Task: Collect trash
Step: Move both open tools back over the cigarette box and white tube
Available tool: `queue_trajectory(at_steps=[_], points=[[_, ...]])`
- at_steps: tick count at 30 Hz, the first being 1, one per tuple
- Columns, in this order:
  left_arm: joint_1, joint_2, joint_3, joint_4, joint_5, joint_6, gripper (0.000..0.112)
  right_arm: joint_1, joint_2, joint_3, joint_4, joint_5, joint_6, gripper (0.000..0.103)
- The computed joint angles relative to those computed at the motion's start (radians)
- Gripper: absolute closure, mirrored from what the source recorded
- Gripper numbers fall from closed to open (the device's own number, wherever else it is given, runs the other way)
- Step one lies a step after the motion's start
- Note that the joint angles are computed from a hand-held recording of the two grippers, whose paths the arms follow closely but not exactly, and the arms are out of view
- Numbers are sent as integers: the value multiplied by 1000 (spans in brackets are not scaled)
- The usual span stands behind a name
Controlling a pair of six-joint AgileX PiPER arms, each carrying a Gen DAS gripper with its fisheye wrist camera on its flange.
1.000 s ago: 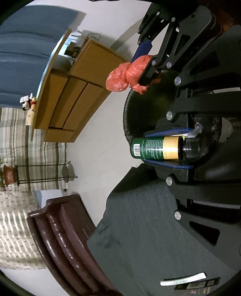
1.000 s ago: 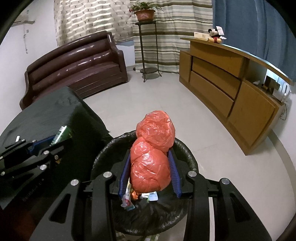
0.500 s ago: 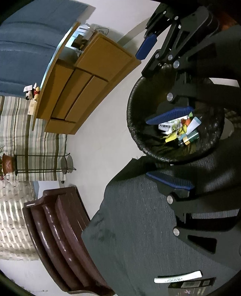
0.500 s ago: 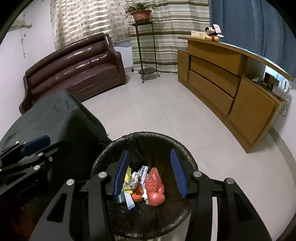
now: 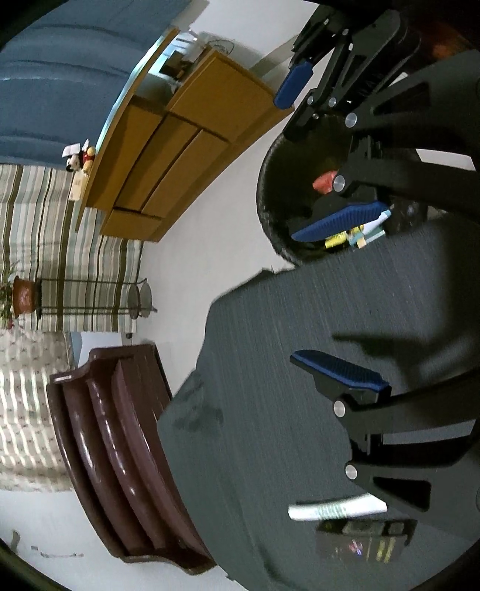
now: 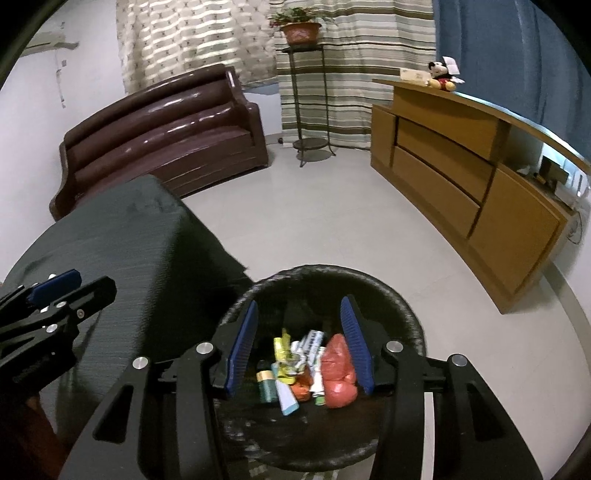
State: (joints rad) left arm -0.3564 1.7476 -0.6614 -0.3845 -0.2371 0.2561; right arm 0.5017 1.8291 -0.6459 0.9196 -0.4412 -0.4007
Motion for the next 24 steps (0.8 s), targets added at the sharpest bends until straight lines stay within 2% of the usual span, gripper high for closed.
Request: queue_trajectory(at_steps=[8, 12, 17, 19, 24], points=[[159, -107, 104, 94, -12, -40, 48, 98, 17, -66, 109, 14, -99, 56], [283, -144, 138, 180, -10, -82, 48, 146, 31, -109, 160, 25, -152, 56], [445, -154, 148, 342, 3, -182, 47, 210, 62, -182, 242, 42, -238, 56], [502, -150, 151, 420, 3, -236, 42, 234, 79, -220, 282, 51, -285, 56], [591, -131, 161, 478, -11, -242, 40, 277, 115, -296, 376, 73, -396, 55]])
